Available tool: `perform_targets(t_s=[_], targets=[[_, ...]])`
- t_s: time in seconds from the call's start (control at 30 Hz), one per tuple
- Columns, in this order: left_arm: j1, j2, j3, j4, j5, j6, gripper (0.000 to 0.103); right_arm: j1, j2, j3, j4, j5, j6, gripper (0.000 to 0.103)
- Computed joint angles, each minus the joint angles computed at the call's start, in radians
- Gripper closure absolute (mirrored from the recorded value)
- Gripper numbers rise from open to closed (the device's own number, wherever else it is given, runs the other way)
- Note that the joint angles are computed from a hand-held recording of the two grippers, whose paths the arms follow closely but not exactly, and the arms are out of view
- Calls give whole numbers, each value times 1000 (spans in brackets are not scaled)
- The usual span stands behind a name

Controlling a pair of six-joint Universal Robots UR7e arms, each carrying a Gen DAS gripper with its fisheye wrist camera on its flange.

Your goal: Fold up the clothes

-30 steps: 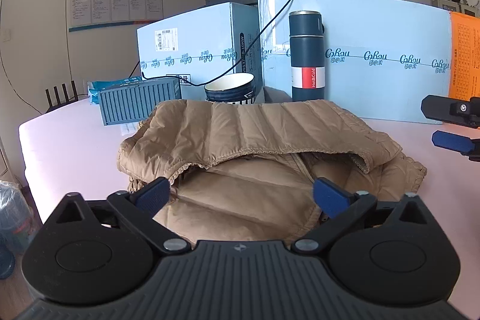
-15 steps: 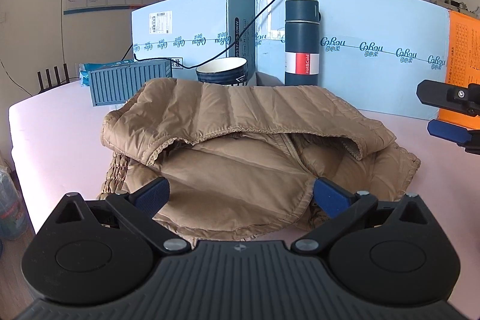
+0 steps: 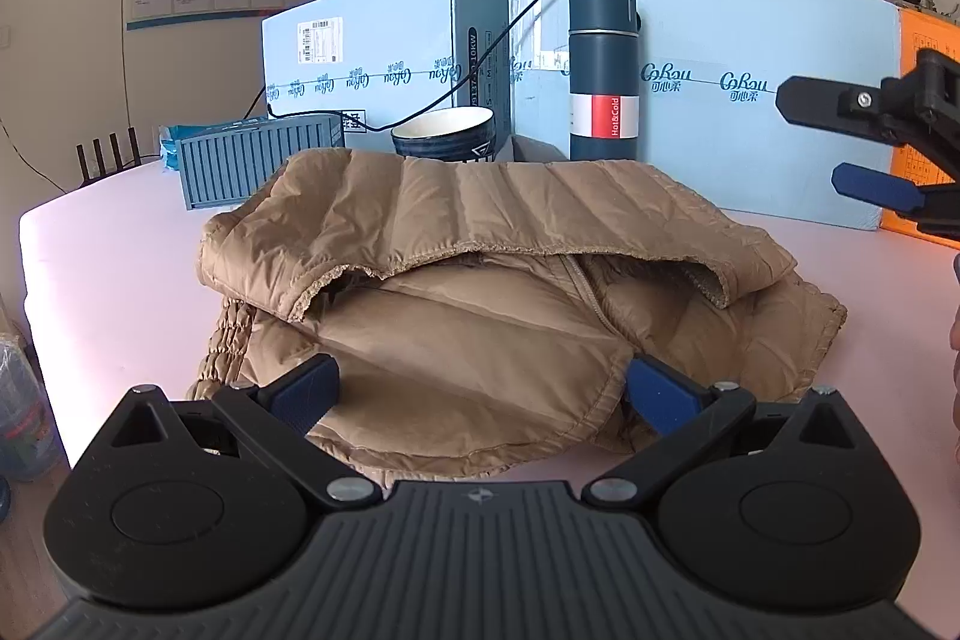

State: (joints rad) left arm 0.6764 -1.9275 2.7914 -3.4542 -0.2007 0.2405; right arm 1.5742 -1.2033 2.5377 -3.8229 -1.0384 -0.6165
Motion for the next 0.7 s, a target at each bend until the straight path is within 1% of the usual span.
perform_targets(t_s=[0.07,0.17,0.2,0.27,0.33,0.4,0.47,0.57,0.63,0.7], targets=[[3,-5,-2,20,0,-13,0,2,34,-16,-49,30,12,0],[12,-15,-5,50,-7,-34,0,5,80,-51,-82,73,-14,0],[15,-19,-7,61,-11,-41,0,9,90,-65,-77,78,-28,0],[20,-35,-9,95,-15,-65,0,9,99,-97,-19,118,-62,0],[26,-46,-12,119,-24,-79,0,12,131,-130,-19,147,-89,0],[33,-57,-15,141,-32,-93,0,25,154,-171,15,145,-131,0],[40,-70,-18,169,-43,-110,0,44,167,-212,65,110,-135,0],[62,-101,-33,255,-75,-158,0,68,184,-277,162,54,-91,0],[76,-113,-42,295,-94,-180,0,79,198,-306,198,22,-66,0],[86,-118,-50,317,-107,-192,0,83,209,-322,214,12,-59,0]])
